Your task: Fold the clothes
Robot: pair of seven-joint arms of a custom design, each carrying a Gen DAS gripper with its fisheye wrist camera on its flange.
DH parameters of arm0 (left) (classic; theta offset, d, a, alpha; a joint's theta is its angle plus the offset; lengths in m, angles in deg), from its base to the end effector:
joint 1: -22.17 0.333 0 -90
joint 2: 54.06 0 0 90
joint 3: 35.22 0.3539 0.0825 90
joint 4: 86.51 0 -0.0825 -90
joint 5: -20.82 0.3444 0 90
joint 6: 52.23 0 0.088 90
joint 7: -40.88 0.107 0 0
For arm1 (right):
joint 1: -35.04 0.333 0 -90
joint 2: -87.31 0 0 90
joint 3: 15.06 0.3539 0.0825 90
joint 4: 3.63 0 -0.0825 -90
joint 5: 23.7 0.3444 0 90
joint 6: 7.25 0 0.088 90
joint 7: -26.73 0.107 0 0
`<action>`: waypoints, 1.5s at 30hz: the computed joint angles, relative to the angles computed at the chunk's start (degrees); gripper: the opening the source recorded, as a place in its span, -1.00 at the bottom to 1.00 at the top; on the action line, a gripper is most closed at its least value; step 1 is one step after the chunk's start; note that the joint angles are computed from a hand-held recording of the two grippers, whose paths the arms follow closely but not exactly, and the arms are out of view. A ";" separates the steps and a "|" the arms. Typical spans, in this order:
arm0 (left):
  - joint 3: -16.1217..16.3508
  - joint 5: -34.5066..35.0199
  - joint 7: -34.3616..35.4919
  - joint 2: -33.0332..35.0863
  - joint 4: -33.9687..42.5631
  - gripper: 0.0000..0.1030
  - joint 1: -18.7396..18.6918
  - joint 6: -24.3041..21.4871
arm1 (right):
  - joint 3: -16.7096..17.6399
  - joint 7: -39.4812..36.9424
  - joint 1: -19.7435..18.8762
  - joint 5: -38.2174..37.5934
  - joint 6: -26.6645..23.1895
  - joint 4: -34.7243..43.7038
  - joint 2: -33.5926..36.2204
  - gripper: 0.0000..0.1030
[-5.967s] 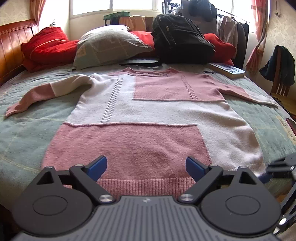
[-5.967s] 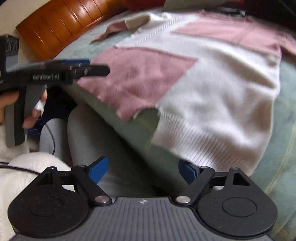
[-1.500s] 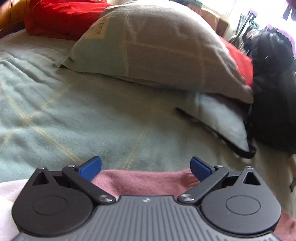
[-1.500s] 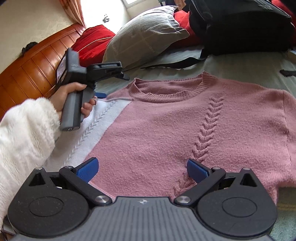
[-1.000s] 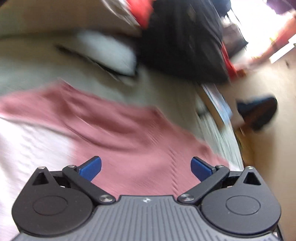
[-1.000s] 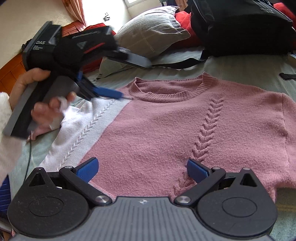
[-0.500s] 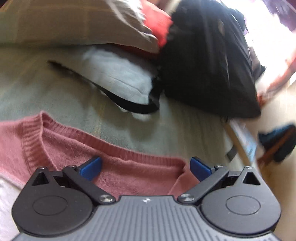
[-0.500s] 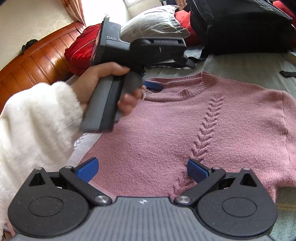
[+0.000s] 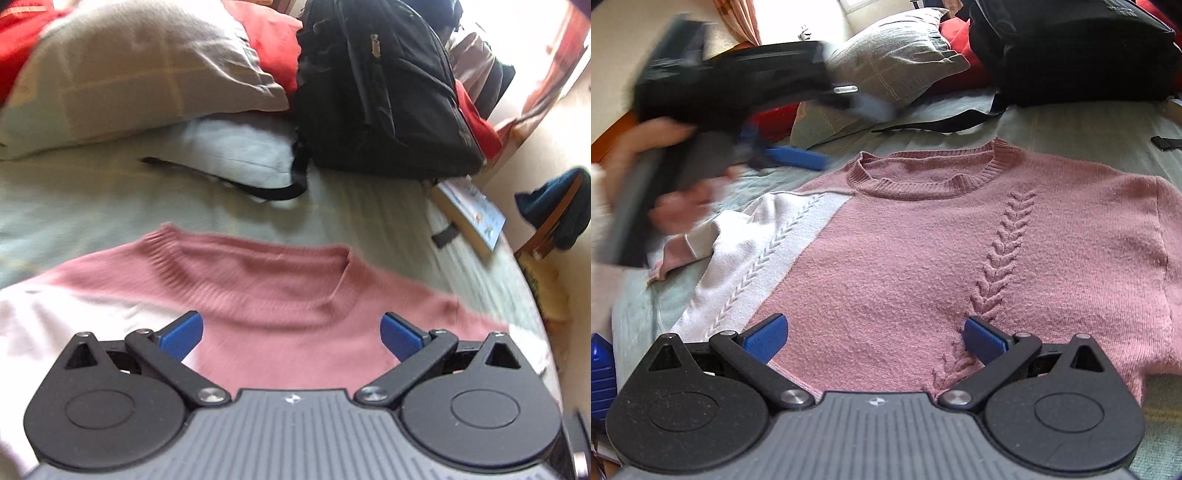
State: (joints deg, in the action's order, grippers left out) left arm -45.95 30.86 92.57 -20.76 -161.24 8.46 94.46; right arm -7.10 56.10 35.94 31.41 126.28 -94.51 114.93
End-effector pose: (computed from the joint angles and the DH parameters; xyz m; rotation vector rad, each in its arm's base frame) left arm 0.6989 -0.2732 0.5318 -2.1457 1.7607 -0.9423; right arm 0.6873 0.1029 0.4458 -2.0087 1.0821 0.0646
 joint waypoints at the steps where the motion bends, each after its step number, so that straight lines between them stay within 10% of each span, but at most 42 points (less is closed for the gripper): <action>1: 0.11 0.21 -0.42 -2.69 -3.31 0.97 0.02 0.14 | -0.02 -0.11 0.08 -0.10 0.22 -0.16 -0.12 1.00; 8: 0.03 2.68 -7.23 -18.74 -24.54 0.97 -0.76 0.21 | -0.12 -1.62 1.04 -0.66 3.14 -2.21 -1.38 1.00; 24: -3.01 0.64 -34.74 -41.05 -63.86 0.98 -0.67 15.81 | 0.02 -2.74 2.02 -1.19 6.68 -4.16 -2.44 1.00; 35: -4.67 -0.18 -39.60 -49.28 -67.81 0.98 -2.89 4.82 | 0.08 -2.87 2.18 -1.58 7.20 -4.34 -2.53 1.00; 45: -4.77 12.67 -29.95 -33.88 -48.65 0.98 -2.13 3.23 | 0.12 -3.00 2.22 -1.85 7.41 -4.46 -2.57 1.00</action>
State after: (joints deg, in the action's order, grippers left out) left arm -50.72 43.53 62.62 -54.63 -209.89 6.34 97.69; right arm -6.97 53.10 38.16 29.56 133.70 -98.97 112.36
